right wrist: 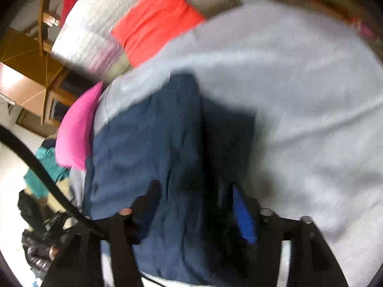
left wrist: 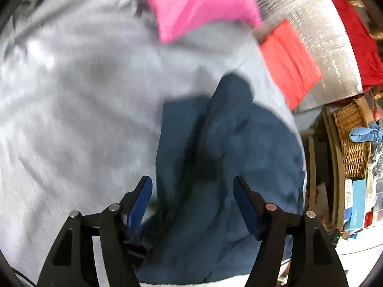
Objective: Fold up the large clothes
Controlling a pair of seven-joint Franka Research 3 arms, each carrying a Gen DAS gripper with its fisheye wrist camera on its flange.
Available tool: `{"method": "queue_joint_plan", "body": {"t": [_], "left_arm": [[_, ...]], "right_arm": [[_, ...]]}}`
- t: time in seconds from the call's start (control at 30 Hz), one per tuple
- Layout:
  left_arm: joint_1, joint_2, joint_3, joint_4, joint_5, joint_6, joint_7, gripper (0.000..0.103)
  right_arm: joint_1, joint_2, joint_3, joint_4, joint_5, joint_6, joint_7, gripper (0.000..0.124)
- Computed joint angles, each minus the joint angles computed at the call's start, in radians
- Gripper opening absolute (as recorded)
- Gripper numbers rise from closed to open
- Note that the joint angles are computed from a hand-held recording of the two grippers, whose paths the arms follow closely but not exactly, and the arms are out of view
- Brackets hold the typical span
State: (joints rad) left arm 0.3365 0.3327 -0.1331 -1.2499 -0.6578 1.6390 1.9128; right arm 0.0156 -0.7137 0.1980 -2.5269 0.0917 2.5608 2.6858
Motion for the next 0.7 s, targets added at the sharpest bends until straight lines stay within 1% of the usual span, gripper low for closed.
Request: {"method": "queue_joint_plan", "body": {"t": [0.03, 0.07, 0.17, 0.23, 0.27, 0.3, 0.37, 0.47, 0.53, 0.6, 0.7], "left_arm": [[-0.004, -0.002, -0.003, 0.001, -0.006, 0.026, 0.005, 0.074], [-0.009, -0.002, -0.004, 0.002, -0.006, 0.045, 0.006, 0.074], [-0.028, -0.005, -0.013, -0.008, -0.003, 0.095, 0.021, 0.075], [-0.039, 0.001, -0.02, -0.012, -0.004, 0.11, 0.026, 0.075], [-0.045, 0.022, -0.022, 0.011, 0.003, 0.113, 0.027, 0.075], [-0.053, 0.04, -0.026, 0.029, 0.016, 0.125, 0.034, 0.075], [-0.077, 0.023, -0.032, -0.013, 0.052, 0.176, 0.048, 0.075], [-0.101, 0.027, -0.038, -0.024, 0.086, 0.226, 0.058, 0.075], [-0.106, 0.037, -0.046, -0.019, 0.076, 0.251, 0.059, 0.075], [-0.109, 0.054, -0.052, -0.002, 0.076, 0.251, 0.056, 0.076], [-0.116, 0.09, -0.062, 0.033, 0.084, 0.24, 0.033, 0.076]], "right_arm": [[-0.036, -0.004, 0.015, 0.012, -0.025, -0.004, 0.024, 0.077], [-0.059, -0.003, 0.02, 0.013, -0.039, 0.014, 0.042, 0.078], [-0.051, 0.051, -0.025, 0.001, -0.005, 0.135, 0.027, 0.078], [-0.068, 0.093, -0.02, 0.009, 0.004, 0.174, 0.041, 0.078], [-0.072, 0.127, -0.026, 0.019, 0.009, 0.198, 0.04, 0.078], [-0.071, 0.129, -0.032, 0.009, 0.013, 0.211, 0.035, 0.078], [-0.085, 0.172, -0.033, 0.026, 0.006, 0.234, 0.027, 0.078], [-0.09, 0.202, -0.044, 0.028, 0.004, 0.254, 0.014, 0.078], [-0.071, 0.214, -0.073, 0.017, 0.027, 0.277, -0.015, 0.078], [-0.049, 0.233, -0.096, 0.011, 0.062, 0.302, -0.044, 0.078], [0.006, 0.276, -0.145, 0.006, 0.138, 0.344, -0.113, 0.079]]}}
